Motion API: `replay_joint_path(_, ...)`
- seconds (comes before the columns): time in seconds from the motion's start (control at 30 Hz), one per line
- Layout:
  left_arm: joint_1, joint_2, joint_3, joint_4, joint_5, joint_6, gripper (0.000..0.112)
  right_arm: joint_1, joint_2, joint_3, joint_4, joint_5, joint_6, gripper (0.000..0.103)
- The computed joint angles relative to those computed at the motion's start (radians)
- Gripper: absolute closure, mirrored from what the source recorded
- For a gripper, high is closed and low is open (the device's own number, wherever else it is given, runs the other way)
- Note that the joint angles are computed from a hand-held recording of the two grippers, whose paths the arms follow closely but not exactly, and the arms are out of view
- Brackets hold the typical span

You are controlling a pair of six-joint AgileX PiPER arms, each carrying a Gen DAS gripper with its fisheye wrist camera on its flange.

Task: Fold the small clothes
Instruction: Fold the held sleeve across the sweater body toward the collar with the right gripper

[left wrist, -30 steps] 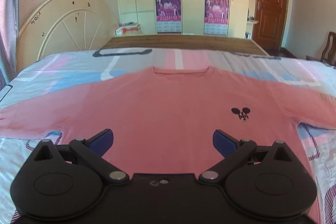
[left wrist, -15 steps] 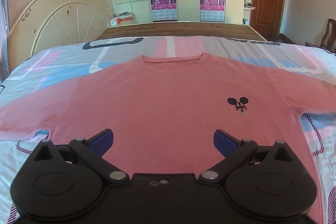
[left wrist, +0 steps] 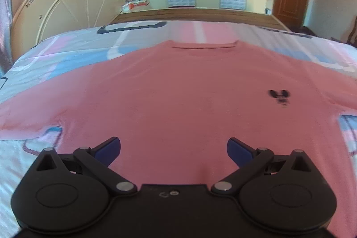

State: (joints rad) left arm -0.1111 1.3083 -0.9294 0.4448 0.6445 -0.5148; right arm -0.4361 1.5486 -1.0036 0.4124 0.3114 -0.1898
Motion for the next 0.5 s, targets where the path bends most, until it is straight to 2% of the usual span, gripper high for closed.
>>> replay_joint_path(0.13, 0.103, 0.056, -0.039, -0.061, -0.052, 0.101, 0.011, 0.065, 0.022, -0.039, -0.113, -0.03, 0.088, 0.095)
replay_joint_path(0.33, 0.194, 0.111, -0.074, -0.177, -0.128, 0.266, 0.011, 0.154, 0.018, -0.079, -0.374, -0.008, 0.371, 0.095)
replay_joint_path(0.5, 0.282, 0.157, -0.095, -0.332, -0.171, 0.454, 0.012, 0.319, -0.023, -0.085, -0.647, 0.011, 0.624, 0.095)
